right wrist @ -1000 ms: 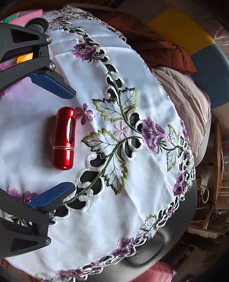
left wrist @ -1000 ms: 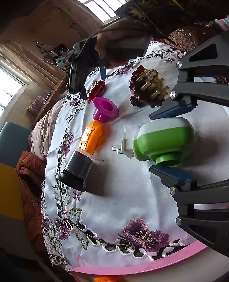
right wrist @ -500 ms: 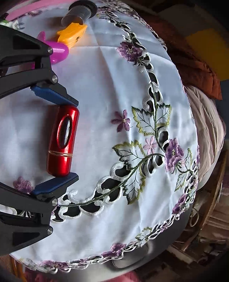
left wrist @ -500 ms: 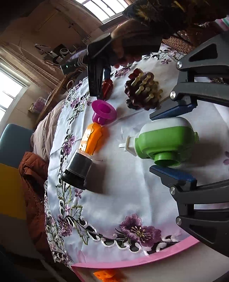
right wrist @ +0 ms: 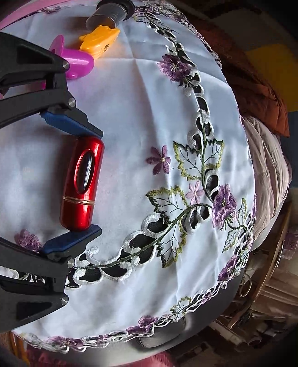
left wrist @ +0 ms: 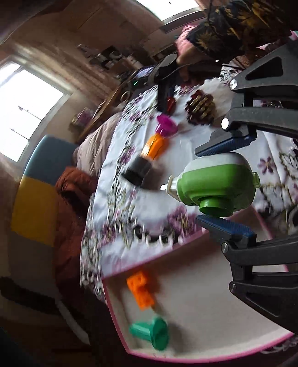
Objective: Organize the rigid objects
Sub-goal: 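Release the bottle into the tray with the left gripper while the right gripper holds the cylinder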
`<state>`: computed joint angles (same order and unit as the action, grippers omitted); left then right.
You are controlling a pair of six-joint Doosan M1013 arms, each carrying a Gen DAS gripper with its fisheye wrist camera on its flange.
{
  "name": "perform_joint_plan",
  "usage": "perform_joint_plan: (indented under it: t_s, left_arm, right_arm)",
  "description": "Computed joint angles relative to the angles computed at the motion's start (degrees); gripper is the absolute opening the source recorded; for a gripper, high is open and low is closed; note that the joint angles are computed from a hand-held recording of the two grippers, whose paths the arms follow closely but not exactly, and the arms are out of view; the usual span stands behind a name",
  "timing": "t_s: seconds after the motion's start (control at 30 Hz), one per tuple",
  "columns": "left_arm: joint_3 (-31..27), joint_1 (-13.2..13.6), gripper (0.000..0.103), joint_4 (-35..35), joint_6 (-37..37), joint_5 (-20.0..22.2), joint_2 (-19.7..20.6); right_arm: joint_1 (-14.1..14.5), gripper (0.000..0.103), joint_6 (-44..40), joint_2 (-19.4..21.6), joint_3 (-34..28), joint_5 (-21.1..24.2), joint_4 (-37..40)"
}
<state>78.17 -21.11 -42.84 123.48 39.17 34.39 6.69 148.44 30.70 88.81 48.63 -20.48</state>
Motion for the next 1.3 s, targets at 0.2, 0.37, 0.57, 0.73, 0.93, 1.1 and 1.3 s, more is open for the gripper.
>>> perform_joint_plan:
  t_s: [0.2, 0.37, 0.57, 0.73, 0.93, 1.1, 1.3]
  left_arm:
    - [-2.85, 3.03, 0.052, 5.99, -13.68, -0.24, 2.16]
    - [-5.78, 3.73, 0.052, 8.24, -19.39, -0.52, 4.42]
    - [-9.96, 2.96, 0.053, 14.24, -25.94, -0.68, 7.56]
    - [-11.46, 2.99, 0.053, 12.47, -25.00, 3.57, 8.92]
    - [-6.65, 3.11, 0.055, 10.53, -22.07, -0.41, 5.78]
    - [-3.54, 3.08, 0.055, 11.04, -21.67, -3.36, 3.33]
    - [-0.35, 1.63, 0.055, 24.57, -29.03, -7.13, 0.38]
  right_arm:
    - [0.03, 0.075, -0.44, 0.00, -0.13, 0.10, -0.07]
    - [0.02, 0.075, -0.79, -0.05, -0.02, 0.02, -0.12]
    - [0.00, 0.075, -1.13, -0.01, -0.11, 0.02, -0.07]
    - [-0.01, 0.075, -1.22, 0.00, -0.15, 0.01, 0.01]
    - [-0.01, 0.076, -1.28, 0.06, -0.32, 0.09, 0.06]
    - [-0.02, 0.075, -1.26, 0.09, -0.32, 0.15, -0.09]
    - [0.24, 0.075, -1.66, 0.22, -0.54, 0.81, -1.05]
